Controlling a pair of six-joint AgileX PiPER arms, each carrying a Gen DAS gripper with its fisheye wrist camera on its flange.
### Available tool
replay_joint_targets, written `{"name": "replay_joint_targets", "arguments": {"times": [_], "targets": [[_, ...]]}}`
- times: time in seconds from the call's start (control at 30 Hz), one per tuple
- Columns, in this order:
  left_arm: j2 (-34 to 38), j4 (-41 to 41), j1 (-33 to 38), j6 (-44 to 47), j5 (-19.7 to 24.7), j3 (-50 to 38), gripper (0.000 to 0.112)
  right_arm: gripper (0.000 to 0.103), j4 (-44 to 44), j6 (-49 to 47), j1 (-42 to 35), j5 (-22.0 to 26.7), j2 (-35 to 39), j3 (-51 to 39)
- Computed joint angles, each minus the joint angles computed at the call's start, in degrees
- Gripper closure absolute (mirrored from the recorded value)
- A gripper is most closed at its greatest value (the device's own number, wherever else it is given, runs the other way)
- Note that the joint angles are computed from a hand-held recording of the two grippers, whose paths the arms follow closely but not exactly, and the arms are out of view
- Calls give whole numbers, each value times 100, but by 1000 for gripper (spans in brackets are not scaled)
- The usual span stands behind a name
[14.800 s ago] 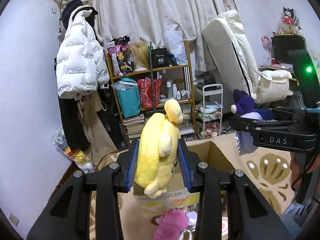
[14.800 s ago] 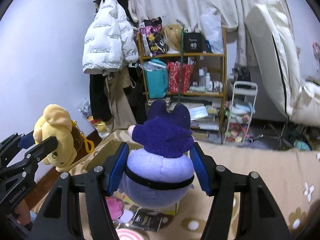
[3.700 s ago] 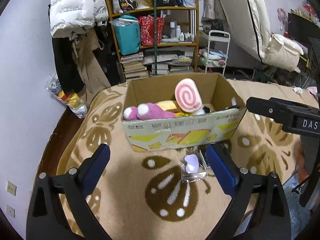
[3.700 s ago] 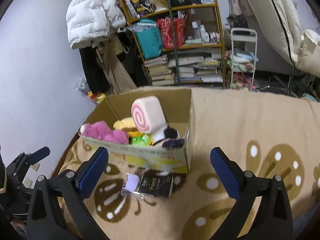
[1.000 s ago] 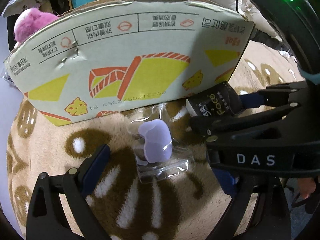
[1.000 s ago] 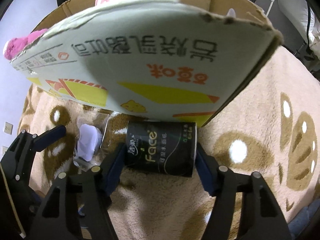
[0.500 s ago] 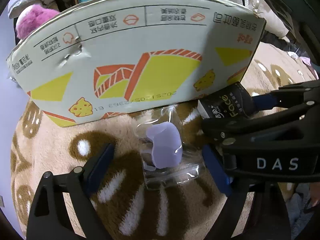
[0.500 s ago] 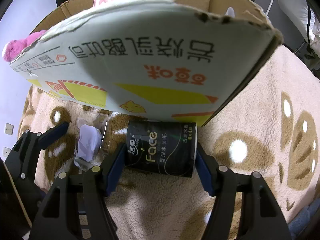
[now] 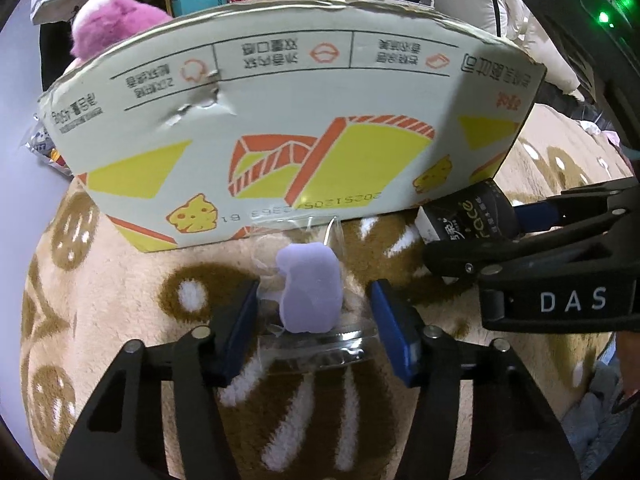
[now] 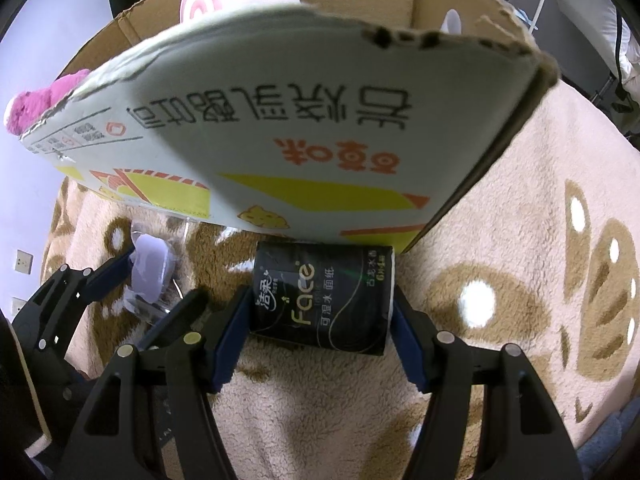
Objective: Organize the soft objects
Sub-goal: 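Grasp the clear packet with the left tool while the right tool grasps the black Face tissue pack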
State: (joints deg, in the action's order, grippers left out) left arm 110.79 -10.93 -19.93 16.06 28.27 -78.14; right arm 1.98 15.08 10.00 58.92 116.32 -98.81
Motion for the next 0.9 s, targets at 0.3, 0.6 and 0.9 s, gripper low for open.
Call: {"name": "replay_joint_targets", "arguments": {"times": [0.3, 0.6, 0.9], "targets": [[-43, -482, 238, 427, 257, -110, 67, 33, -60, -19, 25, 25, 30, -49], [-89, -553, 445, 632, 602, -321, 71, 34, -127, 85, 171, 23, 35, -71], [-240, -615, 504, 711, 950, -516, 75, 35, 25, -4, 137, -139, -204, 178]]}}
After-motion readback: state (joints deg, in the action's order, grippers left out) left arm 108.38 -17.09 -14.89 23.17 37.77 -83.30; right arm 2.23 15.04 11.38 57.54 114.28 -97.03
